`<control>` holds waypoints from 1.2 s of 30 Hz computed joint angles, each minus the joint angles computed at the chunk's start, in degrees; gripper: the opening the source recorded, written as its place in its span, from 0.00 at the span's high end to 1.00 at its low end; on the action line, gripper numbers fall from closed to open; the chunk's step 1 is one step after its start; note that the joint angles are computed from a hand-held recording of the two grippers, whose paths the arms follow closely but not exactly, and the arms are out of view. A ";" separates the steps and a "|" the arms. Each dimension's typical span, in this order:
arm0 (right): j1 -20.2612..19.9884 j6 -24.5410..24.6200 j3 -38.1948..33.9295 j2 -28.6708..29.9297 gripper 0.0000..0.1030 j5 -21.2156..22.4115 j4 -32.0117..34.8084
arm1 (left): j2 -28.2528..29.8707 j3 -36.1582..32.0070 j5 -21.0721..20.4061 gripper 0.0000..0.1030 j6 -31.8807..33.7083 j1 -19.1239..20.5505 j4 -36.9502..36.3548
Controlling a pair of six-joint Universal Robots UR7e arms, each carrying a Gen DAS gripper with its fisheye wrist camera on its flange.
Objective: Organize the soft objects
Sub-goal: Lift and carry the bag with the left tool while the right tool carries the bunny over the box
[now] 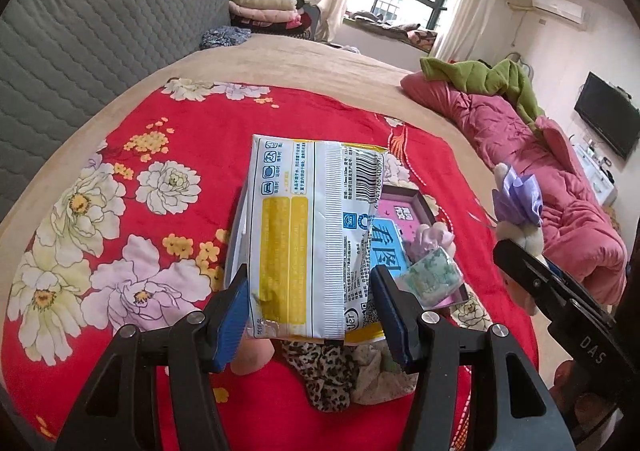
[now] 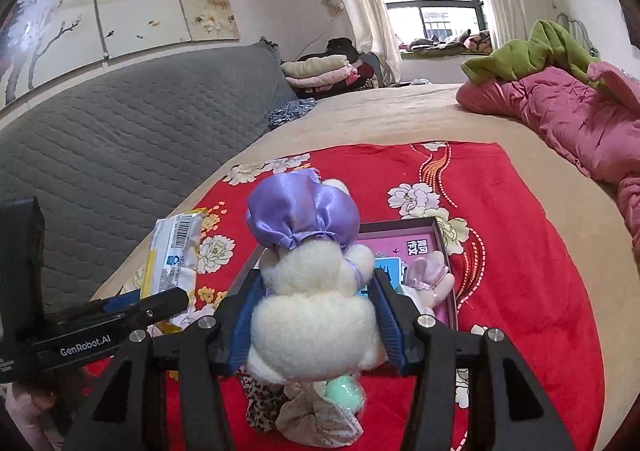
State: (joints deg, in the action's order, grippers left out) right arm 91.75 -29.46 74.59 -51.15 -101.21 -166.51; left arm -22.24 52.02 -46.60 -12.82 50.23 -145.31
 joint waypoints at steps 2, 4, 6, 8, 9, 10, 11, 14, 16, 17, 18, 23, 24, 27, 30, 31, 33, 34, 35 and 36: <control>-0.04 -0.03 -0.39 0.27 0.48 -0.08 -0.11 | 0.26 -0.54 -0.01 0.42 0.30 0.23 0.16; 0.02 -0.35 -0.67 0.54 0.48 -0.19 -0.46 | 0.61 -1.38 -0.04 0.42 0.53 0.52 0.47; 0.03 -0.25 -1.51 0.95 0.48 -0.15 -0.34 | 1.17 -2.76 0.18 0.42 0.81 0.80 1.10; -0.01 -0.37 -2.32 1.48 0.48 -0.04 -1.03 | 2.05 -4.92 1.02 0.42 1.43 1.19 1.82; 0.00 -0.55 -2.79 1.85 0.48 -0.08 -1.56 | 2.33 -5.76 0.96 0.42 1.53 1.48 1.88; 0.09 -0.64 -3.40 2.35 0.48 -0.60 -2.21 | 2.61 -6.71 0.95 0.42 1.50 1.85 2.08; 0.14 -0.52 -3.99 2.68 0.48 -0.96 -2.05 | 2.80 -7.43 0.83 0.42 1.35 2.17 2.19; 0.32 -0.68 -5.35 3.49 0.48 -1.03 -1.98 | 3.66 -9.73 0.75 0.42 1.97 3.01 2.14; 0.53 -1.76 -6.18 4.29 0.48 -1.56 -2.60 | 4.57 -11.87 -0.26 0.42 2.81 3.60 3.25; 0.71 -2.63 -6.47 4.77 0.48 -2.20 -3.20 | 5.11 -13.02 -1.01 0.42 3.49 3.92 3.73; 0.90 -3.76 -6.89 5.35 0.48 -2.89 -3.63 | 5.87 -14.58 -1.24 0.42 4.07 4.29 4.78; 1.29 -5.41 -8.87 7.72 0.48 -4.37 -3.49 | 7.96 -18.05 -1.31 0.42 4.77 5.26 6.73; 1.33 -5.42 -9.38 8.17 0.48 -4.47 -3.01 | 8.46 -18.67 -1.66 0.42 4.92 5.50 6.99; 1.30 -5.70 -10.15 8.99 0.48 -4.59 -2.34 | 9.80 -20.37 -3.28 0.42 5.15 6.30 8.36; 1.16 -5.68 -10.81 9.62 0.48 -4.95 -1.77 | 11.13 -22.13 -3.78 0.42 4.36 6.88 10.97; 1.07 -5.78 -10.92 9.78 0.48 -5.12 -1.79 | 11.62 -22.82 -3.93 0.42 4.11 7.05 11.96; 0.88 -5.70 -11.24 10.09 0.48 -5.64 -1.85 | 12.39 -23.98 -4.22 0.42 3.76 7.30 13.35; 0.71 -5.24 -11.40 10.09 0.48 -5.37 -1.38 | 12.73 -24.42 -4.58 0.42 3.84 7.40 13.80; 0.57 -4.80 -11.61 10.18 0.48 -5.24 -1.02 | 13.00 -24.73 -4.77 0.42 3.91 7.44 14.13; 0.48 -4.56 -11.84 10.34 0.48 -5.33 -0.95 | 13.17 -24.91 -4.82 0.42 3.95 7.45 14.32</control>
State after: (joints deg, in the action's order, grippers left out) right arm 92.23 -34.02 62.75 -40.81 -106.54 -167.46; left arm -9.08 27.12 -51.43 -8.87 57.68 -130.99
